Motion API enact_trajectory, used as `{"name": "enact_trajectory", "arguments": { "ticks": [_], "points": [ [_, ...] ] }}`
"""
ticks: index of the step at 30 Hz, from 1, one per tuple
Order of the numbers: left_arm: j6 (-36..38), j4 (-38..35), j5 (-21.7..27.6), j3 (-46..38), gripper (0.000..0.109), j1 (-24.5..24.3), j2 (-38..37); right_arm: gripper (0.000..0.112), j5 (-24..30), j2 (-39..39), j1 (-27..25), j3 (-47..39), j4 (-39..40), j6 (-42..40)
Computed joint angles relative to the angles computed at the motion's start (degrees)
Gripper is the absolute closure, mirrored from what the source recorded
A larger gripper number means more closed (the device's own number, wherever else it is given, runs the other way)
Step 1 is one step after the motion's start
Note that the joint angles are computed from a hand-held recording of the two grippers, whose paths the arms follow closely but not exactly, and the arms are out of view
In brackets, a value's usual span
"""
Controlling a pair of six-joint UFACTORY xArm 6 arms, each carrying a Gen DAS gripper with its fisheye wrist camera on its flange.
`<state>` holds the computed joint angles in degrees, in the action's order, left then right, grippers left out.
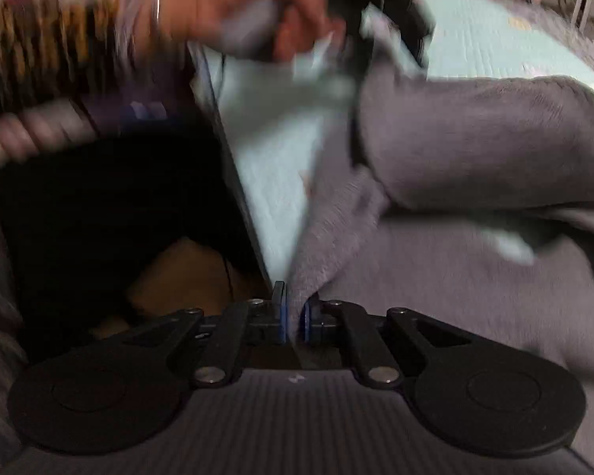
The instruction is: Fold clothes
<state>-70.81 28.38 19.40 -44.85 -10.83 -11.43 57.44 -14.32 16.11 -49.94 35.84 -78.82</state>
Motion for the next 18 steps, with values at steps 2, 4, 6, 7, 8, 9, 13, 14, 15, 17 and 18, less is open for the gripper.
{"name": "enact_trajectory", "arguments": {
  "ticks": [2,4,6,7,8,9,13,14,15,17,18],
  "points": [
    [0.7,1.2,-0.9,0.9,0.068,-0.8,-1.4,0.097,2.2,0.6,-2.7,-1.1,4.8,2.5],
    [1.6,1.7,-1.8,2.3,0.067,-1.6,-3.4,0.078,5.4,1.0,-6.3,-2.6,11.4,4.6],
    [2.8,1.5,-2.4,4.3,0.064,-2.6,-6.0,0.057,4.6,1.5,-9.6,-3.2,18.0,6.2],
    [1.9,1.9,-1.5,4.9,0.06,-3.0,-7.1,0.049,2.7,1.8,-10.7,-3.4,21.0,7.3],
    [1.0,2.3,-0.5,5.5,0.059,-3.4,-8.2,0.049,0.5,2.4,-11.4,-3.8,23.4,8.6],
    [0.4,2.8,0.1,6.3,0.059,-3.5,-9.2,0.049,-2.7,3.4,-11.2,-4.6,24.4,10.2],
    [-2.5,3.8,1.3,8.1,0.059,-2.9,-11.0,0.049,-21.6,4.6,-3.4,-4.2,24.4,6.6],
    [-2.8,3.2,1.1,8.5,0.059,-2.5,-11.1,0.049,-25.1,4.7,-1.0,-3.9,24.8,3.6],
    [-2.2,1.7,0.5,8.9,0.059,-2.1,-11.2,0.048,-26.5,4.3,1.4,-3.5,25.9,-0.7],
    [-0.8,-1.3,-0.7,9.9,0.059,-1.5,-11.4,0.046,-27.9,4.5,5.7,-3.4,27.3,-7.9],
    [0.0,-2.8,-1.3,10.4,0.059,-1.2,-11.4,0.042,-29.2,4.8,8.2,-3.1,26.5,-9.4]
  ]
}}
